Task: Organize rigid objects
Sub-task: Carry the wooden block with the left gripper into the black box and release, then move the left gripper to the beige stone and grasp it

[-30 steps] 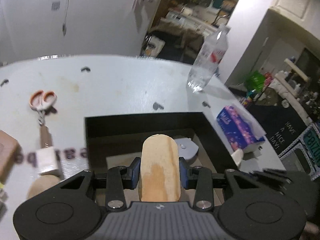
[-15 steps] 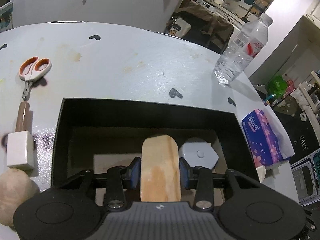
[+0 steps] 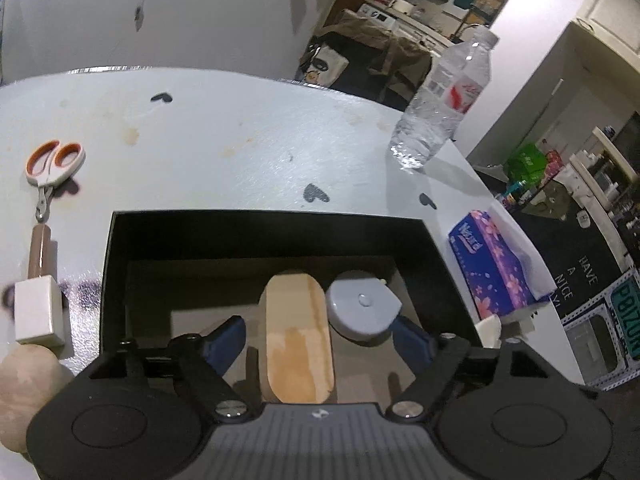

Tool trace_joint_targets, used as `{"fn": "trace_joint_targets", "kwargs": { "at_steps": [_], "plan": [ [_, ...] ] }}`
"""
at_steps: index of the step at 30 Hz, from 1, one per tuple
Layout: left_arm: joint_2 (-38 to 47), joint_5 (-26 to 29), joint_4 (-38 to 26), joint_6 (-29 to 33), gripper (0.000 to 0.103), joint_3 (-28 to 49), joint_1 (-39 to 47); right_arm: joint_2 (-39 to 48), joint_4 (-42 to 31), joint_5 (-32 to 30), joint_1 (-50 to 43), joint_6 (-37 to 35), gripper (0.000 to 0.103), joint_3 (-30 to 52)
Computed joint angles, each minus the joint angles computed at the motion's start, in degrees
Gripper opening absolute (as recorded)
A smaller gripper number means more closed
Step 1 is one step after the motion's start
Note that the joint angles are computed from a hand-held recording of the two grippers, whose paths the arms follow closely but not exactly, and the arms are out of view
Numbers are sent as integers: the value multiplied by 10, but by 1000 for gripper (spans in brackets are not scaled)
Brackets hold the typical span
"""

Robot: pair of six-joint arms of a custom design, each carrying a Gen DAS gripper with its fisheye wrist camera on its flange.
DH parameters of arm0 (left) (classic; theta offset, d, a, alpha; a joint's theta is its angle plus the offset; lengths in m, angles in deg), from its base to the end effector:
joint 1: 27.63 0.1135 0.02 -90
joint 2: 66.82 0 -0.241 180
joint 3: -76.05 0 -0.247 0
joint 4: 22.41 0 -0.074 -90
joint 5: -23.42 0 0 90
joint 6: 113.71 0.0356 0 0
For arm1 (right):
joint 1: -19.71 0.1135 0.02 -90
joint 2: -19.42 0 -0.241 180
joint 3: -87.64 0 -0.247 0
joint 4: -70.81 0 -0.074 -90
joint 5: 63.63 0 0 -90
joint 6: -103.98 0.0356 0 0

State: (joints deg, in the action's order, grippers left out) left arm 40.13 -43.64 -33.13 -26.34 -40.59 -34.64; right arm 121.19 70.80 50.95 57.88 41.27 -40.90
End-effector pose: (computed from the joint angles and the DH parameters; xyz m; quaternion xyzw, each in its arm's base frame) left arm 0.3273 -0.0542 0.0870 0.0965 0.9299 -0.2139 0.2834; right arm 0.2409 0.1706 0.0775 -0.0152 0.9218 0.0109 0.3872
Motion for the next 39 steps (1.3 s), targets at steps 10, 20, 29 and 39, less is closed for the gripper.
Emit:
{"fn": "trace_joint_targets", "kwargs": {
  "at_steps": [10,20,29,39],
  "plan": [
    [-134,-4,45,46,102,-107,7,-2,1,-3,-2,4,4,-2],
    [-276,11,109,99,103,-227,87,-2,2,-3,-2,3,4,-2],
    [-276,52,142,164,103,-279,218,-2,3,-2,-1,4,4,-3],
    [-193,79,261,165,103,-312,334,-6,5,3,3,9,4,-7]
  ]
}}
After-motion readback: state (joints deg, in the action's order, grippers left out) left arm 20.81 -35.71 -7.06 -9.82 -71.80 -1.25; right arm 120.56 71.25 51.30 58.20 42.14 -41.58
